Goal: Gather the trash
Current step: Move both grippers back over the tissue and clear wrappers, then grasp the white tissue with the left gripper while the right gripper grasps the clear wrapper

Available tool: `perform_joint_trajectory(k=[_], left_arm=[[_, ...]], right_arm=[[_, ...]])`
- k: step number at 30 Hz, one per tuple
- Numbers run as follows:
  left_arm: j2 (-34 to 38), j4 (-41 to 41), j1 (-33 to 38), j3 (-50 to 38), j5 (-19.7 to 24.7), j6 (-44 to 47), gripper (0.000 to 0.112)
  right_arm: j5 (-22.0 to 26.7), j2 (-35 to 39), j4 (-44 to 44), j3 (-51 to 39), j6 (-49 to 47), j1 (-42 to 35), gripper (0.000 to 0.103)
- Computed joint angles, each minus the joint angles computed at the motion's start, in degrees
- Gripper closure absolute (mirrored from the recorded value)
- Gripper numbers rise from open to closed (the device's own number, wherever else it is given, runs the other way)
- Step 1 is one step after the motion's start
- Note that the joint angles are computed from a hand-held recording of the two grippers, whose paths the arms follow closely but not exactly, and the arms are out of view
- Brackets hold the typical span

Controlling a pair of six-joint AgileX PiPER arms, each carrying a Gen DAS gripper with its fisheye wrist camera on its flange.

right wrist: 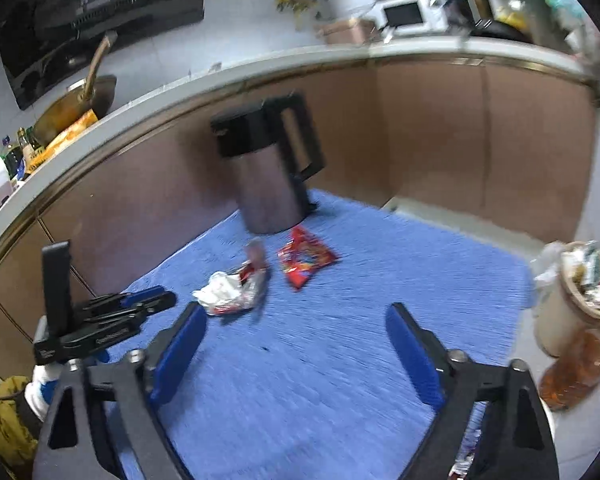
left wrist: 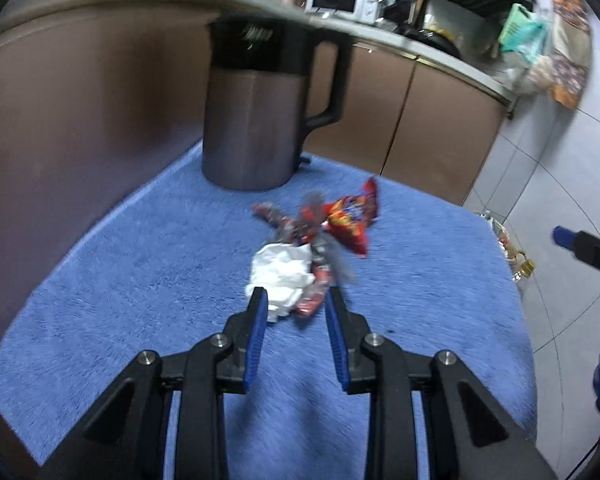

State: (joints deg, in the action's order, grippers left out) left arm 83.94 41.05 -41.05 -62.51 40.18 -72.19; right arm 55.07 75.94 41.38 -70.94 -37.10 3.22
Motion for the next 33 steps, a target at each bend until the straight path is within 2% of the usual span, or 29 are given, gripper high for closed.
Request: perform_joint_trajectory(k=[1,4,10,14,17,18,19,21,28,33], left_arm=[[0.69,-2.52,2.4,0.39,-2.62,2.7,0.084],[4.17,-9.02,7.73,-0.11,-8.33,10.97,0.084],[10.82,-18.39,13.18,-3.85,-13.48,22.56,0.084],[11.82,-22.44,14.75,-4.03,-14.96,27.18,0.086],[10.55,-21.84,14.88,-1.34,-17.12,26.21,0.092],[9.83,-21.63,14.89,-0.1,-17.93,25.74,0.098],[9.04,-21.31,15.0,1.4,-18.99,25.22,0.103],[6.76,-20.97,14.6,3.86,-19.83,24.05,0.109],[-0.92,-7.82,9.08,8.49,-17.39,9.18,0.111],[-8.76,-0.12,1.91,10.95,-10.77,-0.27,0.111]], right_arm=[[-0.87,2.99,-0.62,-1.44,1.42,2.41,0.032],[-2.27,11.71,-0.79,-5.81,4.12,7.56,0.041],[-5.78,26.14,-4.07,-14.96,9.85,15.55,0.048],[-5.87,32.8,-4.77,-19.81,12.05,18.18,0.052],[-5.47,35.59,-5.75,-21.83,13.92,19.27,0.061],[-5.29,36.45,-5.7,-22.37,14.39,19.46,0.07],[-5.26,36.92,-5.73,-22.71,14.78,19.57,0.081],[-5.82,37.05,-4.32,-22.14,14.06,19.21,0.09],[-8.13,26.93,-0.76,-12.23,9.55,16.76,0.092],[-6.62,17.04,-0.34,-6.08,7.14,13.74,0.092]])
